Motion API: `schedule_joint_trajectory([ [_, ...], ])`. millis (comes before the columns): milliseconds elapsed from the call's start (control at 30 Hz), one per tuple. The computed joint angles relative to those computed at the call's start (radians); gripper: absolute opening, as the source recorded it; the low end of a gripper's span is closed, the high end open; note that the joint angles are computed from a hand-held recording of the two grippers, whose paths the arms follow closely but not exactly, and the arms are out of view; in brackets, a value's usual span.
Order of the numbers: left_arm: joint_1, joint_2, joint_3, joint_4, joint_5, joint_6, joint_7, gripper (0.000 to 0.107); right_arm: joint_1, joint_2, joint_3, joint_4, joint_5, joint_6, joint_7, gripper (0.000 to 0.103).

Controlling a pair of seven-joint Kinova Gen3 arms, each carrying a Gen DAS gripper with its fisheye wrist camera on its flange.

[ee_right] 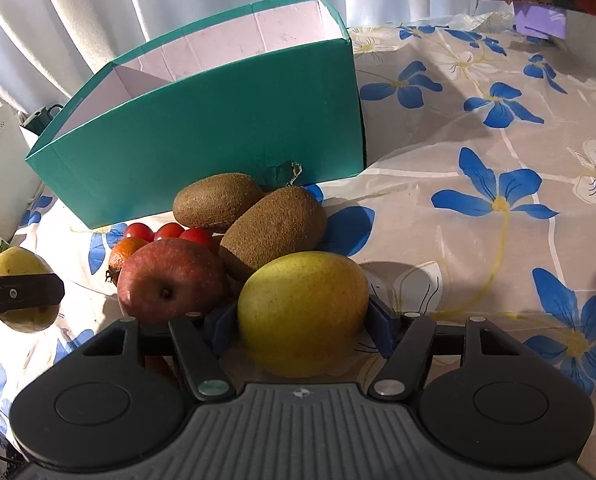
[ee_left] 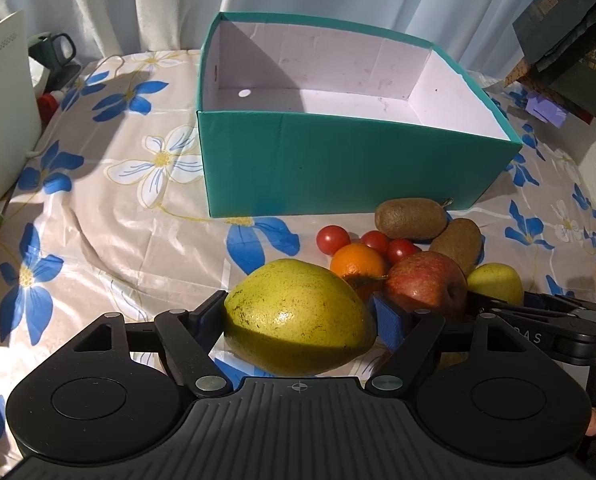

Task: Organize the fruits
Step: 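Lift the green pear with the left gripper while the right gripper grasps a small yellow pear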

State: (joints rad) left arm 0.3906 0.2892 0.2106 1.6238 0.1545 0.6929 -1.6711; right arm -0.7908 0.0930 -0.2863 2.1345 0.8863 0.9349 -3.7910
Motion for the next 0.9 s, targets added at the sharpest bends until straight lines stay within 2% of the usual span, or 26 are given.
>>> schedule_joint_trajectory([
  [133, 0.003, -0.001, 0.0, -0.011, -0.01, 0.005, -0.006, 0.081, -0.016, 0.002, -0.007, 0.008, 0.019, 0.019, -0.041, 0.065],
  [367, 0.022, -0.006, 0.004, -0.066, -0.044, 0.001, -0.037, 0.081, -0.072, -0.006, -0.039, -0.031, 0.043, 0.183, -0.086, 0.065],
  [500, 0.042, -0.004, 0.003, -0.109, -0.057, -0.024, -0.037, 0.081, -0.088, -0.016, -0.051, -0.067, 0.071, 0.258, -0.072, 0.065],
  [667, 0.105, 0.039, -0.03, -0.203, -0.137, -0.042, 0.049, 0.081, -0.08, -0.029, -0.055, -0.105, 0.097, 0.302, -0.014, 0.065],
  [900, 0.172, 0.128, -0.083, -0.337, -0.228, -0.018, 0.193, 0.081, -0.056, -0.035, -0.05, -0.128, 0.12, 0.316, 0.044, 0.065],
])
